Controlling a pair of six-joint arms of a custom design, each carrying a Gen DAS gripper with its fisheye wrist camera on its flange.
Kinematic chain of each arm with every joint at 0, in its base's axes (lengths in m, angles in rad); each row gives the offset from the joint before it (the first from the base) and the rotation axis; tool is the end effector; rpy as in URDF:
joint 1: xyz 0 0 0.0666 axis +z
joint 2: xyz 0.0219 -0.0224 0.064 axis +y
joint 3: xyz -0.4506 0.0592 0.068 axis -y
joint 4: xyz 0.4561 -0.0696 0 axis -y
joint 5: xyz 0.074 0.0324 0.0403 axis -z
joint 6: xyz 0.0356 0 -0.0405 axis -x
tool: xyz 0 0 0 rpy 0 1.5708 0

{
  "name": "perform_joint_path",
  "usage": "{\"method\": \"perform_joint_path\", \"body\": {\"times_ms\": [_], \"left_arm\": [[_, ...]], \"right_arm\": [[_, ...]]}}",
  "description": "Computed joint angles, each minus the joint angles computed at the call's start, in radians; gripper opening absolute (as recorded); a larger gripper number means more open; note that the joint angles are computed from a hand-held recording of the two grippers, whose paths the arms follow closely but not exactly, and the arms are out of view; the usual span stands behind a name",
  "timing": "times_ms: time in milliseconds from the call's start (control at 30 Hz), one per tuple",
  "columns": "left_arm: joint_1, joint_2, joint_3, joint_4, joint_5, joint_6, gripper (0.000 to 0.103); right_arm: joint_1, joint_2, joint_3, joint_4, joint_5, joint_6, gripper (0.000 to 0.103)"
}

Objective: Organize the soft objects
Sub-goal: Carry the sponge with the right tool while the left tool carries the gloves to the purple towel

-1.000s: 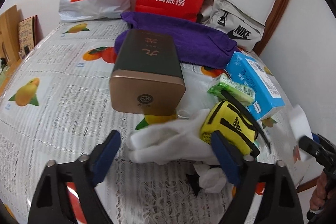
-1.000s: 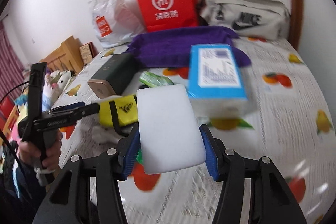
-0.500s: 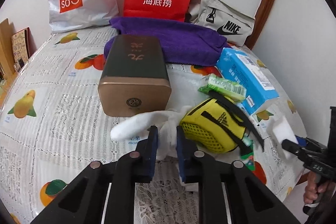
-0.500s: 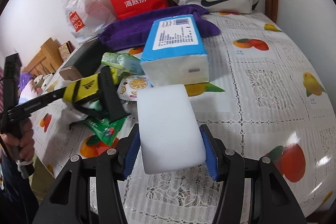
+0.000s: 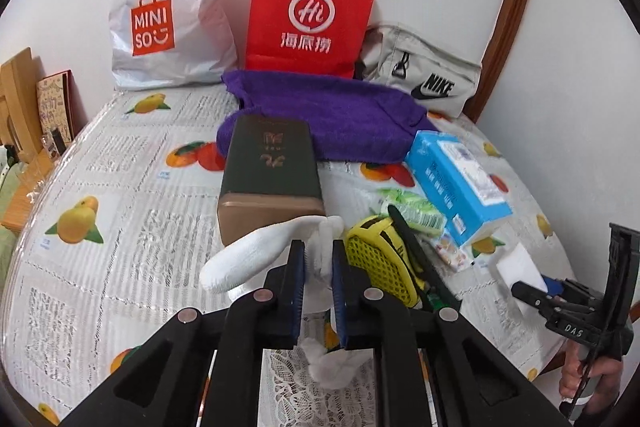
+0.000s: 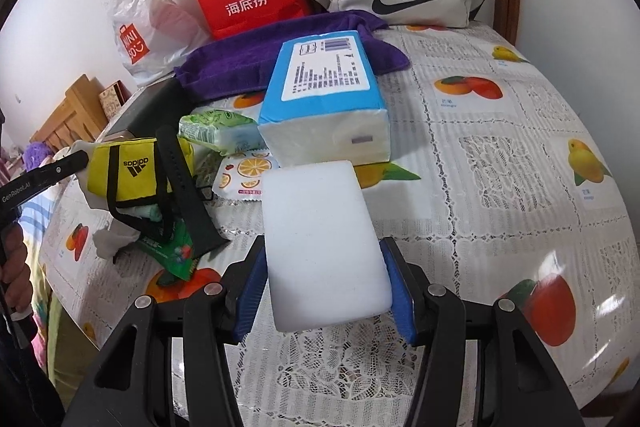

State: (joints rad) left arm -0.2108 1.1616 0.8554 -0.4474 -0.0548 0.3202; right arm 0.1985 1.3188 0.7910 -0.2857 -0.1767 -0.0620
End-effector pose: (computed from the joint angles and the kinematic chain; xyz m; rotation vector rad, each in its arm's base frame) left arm 0.4107 -0.0863 0.3585 -0.1551 2.3266 -0.2032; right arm 0.4343 0.0933 0.2748 -0.2473 2.3810 0.3337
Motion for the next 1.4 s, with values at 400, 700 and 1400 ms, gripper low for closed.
{"method": "perform_joint_path", "body": {"times_ms": [400,700,1400], "left_arm": [[0.021,-0.039,0.045,-0.019,-0.046,-0.011,0.012],[0.038,-0.059,0.074,-0.025,-0.058,-0.014,0.012],[0.068,0.024,0.201,-0.038,-0.072,-0.045,0.012]], "right_arm": [[-0.007,-0.038,0.02,-0.016,0.001,-0.006,0.054],[-0.014,-0.065,0.046,-0.019,-0.006,0.004,0.054],[0.019,0.02,0.231,-0.024,-0.015,0.05,0.054]]}}
